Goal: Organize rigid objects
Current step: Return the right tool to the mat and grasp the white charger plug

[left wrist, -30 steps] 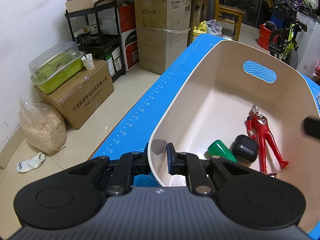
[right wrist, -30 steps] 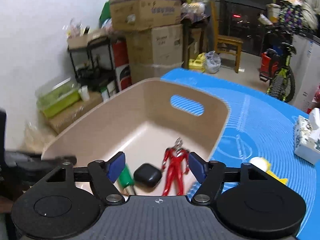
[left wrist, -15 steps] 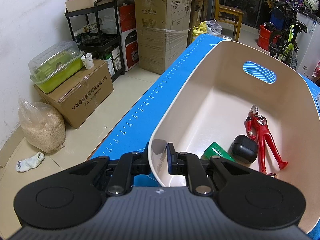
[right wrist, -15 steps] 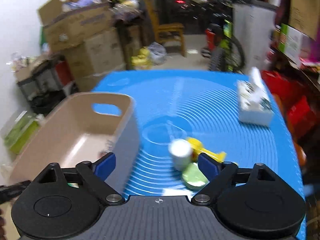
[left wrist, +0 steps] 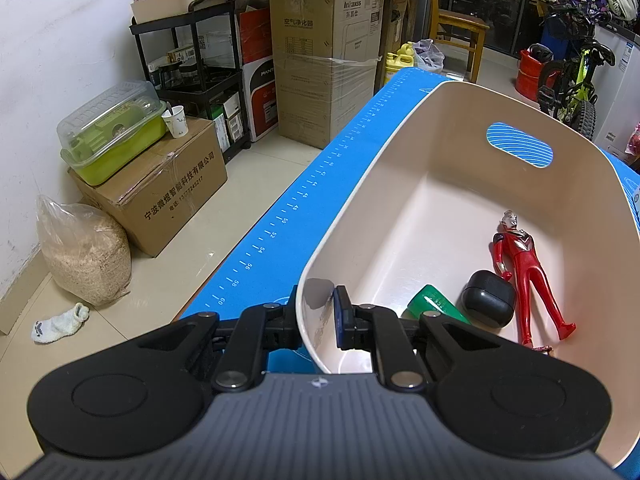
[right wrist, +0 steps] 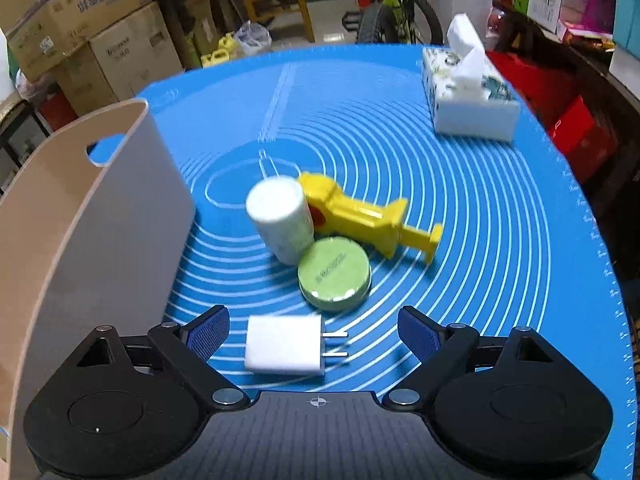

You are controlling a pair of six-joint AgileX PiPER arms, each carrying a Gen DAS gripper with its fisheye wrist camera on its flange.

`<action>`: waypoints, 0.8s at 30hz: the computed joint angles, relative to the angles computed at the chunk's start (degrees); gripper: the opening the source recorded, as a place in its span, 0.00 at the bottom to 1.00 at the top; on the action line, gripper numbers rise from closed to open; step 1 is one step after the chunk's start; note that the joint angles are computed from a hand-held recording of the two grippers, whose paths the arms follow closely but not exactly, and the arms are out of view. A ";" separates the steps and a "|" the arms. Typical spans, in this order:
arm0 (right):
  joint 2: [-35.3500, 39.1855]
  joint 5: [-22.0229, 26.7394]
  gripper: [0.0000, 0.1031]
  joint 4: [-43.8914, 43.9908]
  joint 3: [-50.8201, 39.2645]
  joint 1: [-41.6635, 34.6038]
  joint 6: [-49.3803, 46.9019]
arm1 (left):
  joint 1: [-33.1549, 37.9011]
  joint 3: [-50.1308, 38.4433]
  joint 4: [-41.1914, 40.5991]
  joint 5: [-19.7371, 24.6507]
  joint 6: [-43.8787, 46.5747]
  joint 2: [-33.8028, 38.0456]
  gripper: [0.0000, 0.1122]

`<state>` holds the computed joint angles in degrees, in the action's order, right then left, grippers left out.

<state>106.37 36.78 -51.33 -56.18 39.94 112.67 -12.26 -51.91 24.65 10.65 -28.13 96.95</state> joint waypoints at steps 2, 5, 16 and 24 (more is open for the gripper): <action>1.20 0.11 0.89 0.57 -0.68 0.24 -0.80 | -0.03 0.02 0.06 -0.03 -0.06 0.00 0.15; 3.11 -0.44 0.89 2.33 -1.85 0.35 -3.10 | -0.02 0.00 0.07 0.00 -0.08 0.01 0.15; 5.88 3.46 0.77 -0.39 -3.84 2.88 0.41 | -0.05 -0.03 0.22 0.04 -0.28 0.02 0.15; 5.92 4.94 0.63 -1.63 -3.59 3.22 1.31 | -0.04 -0.02 0.27 0.04 -0.31 0.02 0.15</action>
<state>112.30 41.72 -52.96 -59.77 43.16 113.98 -12.30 -51.93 24.92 10.69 -28.44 96.97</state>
